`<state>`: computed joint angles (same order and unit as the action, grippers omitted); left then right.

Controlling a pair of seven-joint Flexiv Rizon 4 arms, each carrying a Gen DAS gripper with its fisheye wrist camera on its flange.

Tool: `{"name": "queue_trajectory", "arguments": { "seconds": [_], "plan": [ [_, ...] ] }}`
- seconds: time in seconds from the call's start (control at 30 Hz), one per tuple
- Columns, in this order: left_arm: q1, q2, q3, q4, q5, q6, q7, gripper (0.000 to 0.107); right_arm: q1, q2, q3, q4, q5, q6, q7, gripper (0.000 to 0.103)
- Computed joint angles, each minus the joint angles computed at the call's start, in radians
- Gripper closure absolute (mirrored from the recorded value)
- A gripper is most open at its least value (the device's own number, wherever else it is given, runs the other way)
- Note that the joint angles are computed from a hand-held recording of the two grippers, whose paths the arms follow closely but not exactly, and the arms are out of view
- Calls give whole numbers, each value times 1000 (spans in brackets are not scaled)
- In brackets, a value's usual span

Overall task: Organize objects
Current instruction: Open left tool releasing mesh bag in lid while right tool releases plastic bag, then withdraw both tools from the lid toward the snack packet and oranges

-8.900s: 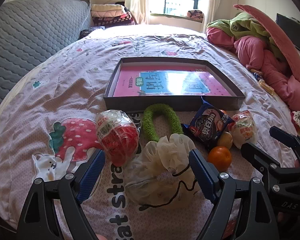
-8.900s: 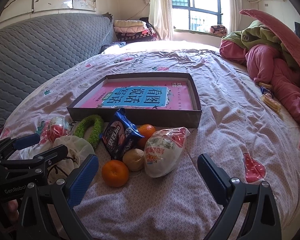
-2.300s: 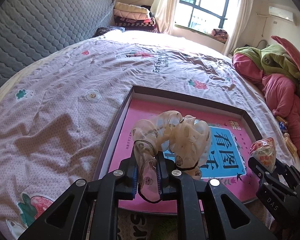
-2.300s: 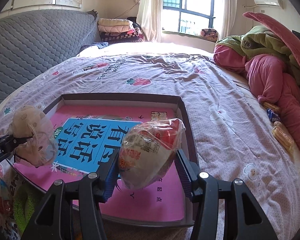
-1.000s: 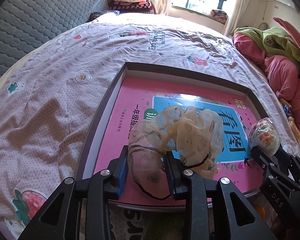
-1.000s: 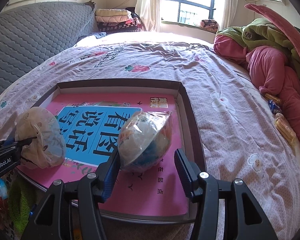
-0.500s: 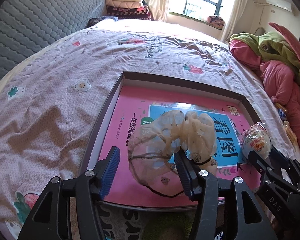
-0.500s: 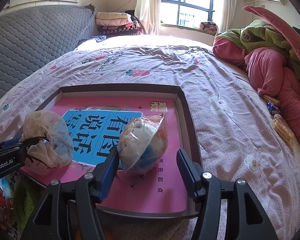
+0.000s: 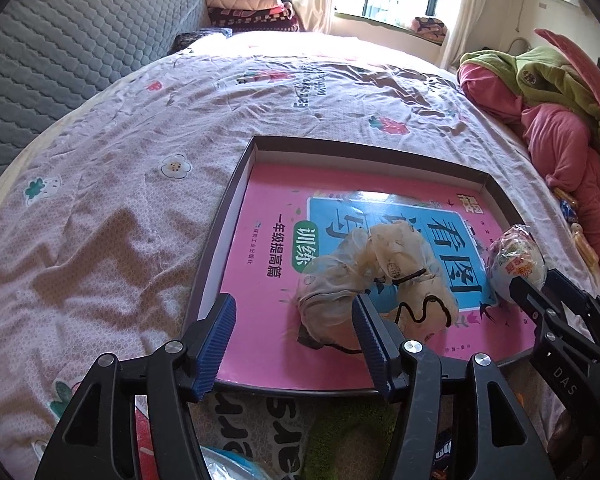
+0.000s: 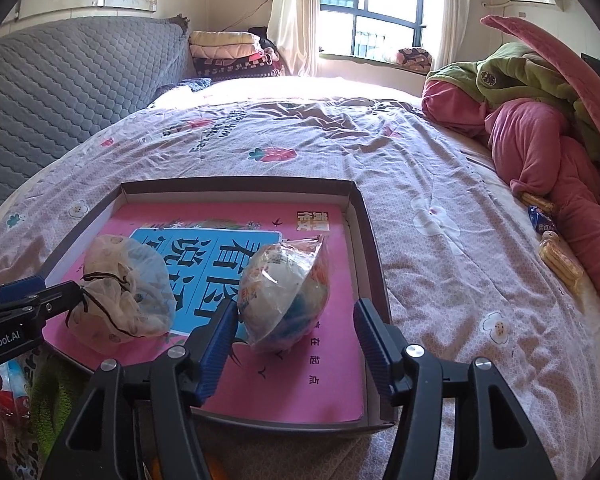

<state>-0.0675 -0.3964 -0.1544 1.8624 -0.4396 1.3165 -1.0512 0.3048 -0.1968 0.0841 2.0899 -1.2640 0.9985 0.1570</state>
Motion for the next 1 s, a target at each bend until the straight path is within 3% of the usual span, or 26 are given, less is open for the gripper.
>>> {"name": "queue_trajectory", "arguments": {
  "seconds": [0.1,0.3,0.57,0.7,1.0],
  "plan": [
    [31,12,-42,26,-46,34,49,45,-1,7,0,5,-6,-5,5,43],
    [119,46,-193,89,-295,105,250,40,-7,22,2,14,-35,-7,36,43],
    [128,84,-268,123,-617,176,498,39,-17,45,13,24,-89,-1,84,37],
    [105,99,-258,130,-725,186,584,38,-23,60,19,31,-121,11,114,34],
    [11,115,-177,134,-835,184,696,38,-25,85,35,36,-180,5,158,34]
  ]
}}
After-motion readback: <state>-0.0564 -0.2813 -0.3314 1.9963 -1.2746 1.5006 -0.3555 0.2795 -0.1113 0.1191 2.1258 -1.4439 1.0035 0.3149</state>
